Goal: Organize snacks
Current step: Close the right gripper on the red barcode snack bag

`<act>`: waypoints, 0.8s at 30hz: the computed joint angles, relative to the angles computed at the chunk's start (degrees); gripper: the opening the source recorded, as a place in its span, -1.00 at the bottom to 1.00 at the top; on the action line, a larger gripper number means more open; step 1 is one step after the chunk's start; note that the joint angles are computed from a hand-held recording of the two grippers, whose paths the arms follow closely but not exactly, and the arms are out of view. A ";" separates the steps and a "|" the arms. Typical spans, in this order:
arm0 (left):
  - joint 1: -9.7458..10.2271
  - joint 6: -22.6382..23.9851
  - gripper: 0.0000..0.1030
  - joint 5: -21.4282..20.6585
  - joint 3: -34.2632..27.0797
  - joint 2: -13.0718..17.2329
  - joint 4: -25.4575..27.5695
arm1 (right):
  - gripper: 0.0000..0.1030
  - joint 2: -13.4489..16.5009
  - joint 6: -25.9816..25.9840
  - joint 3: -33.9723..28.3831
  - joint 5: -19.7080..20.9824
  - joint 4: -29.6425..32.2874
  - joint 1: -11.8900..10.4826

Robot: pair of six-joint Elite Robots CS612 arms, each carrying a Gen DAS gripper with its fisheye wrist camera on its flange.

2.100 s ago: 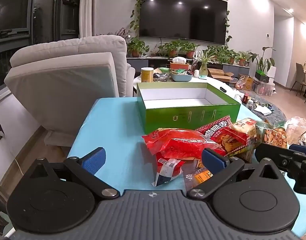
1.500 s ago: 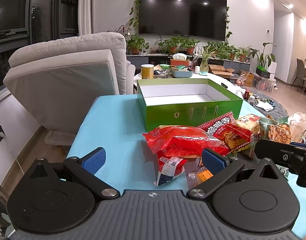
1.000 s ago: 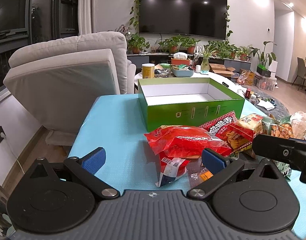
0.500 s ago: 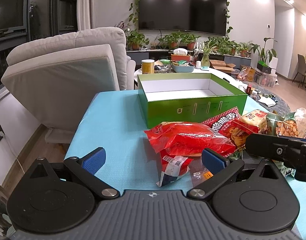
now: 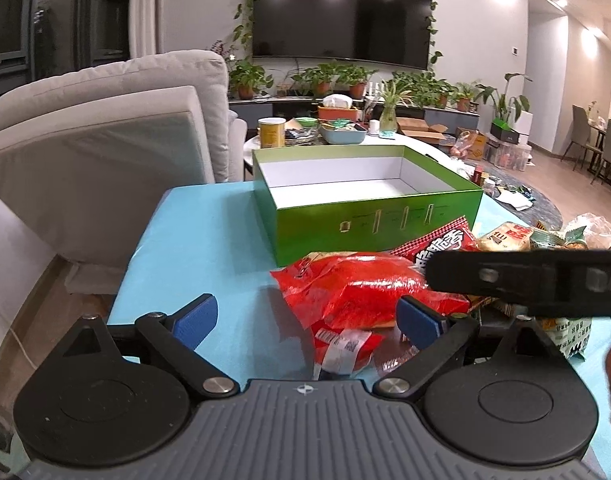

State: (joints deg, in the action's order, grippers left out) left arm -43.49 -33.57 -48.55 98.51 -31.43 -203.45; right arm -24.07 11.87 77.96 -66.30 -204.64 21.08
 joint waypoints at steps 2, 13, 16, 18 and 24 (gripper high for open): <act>0.57 0.74 0.84 -1.37 -0.83 0.22 0.43 | 0.66 0.44 -0.04 -1.93 -0.49 2.89 0.26; 4.14 4.05 0.83 -12.46 -4.94 2.07 0.82 | 0.67 2.19 2.98 -9.42 -0.16 19.70 0.44; 4.88 4.04 0.85 -14.96 -5.83 2.51 1.74 | 0.67 2.10 0.91 -10.25 0.30 22.48 0.44; 5.39 3.27 0.85 -16.58 -6.11 2.85 1.29 | 0.67 2.22 -0.82 -11.00 1.34 24.68 0.30; 6.26 3.86 0.57 -18.58 -6.52 3.24 1.87 | 0.66 3.27 -3.14 -14.74 6.88 34.97 -0.38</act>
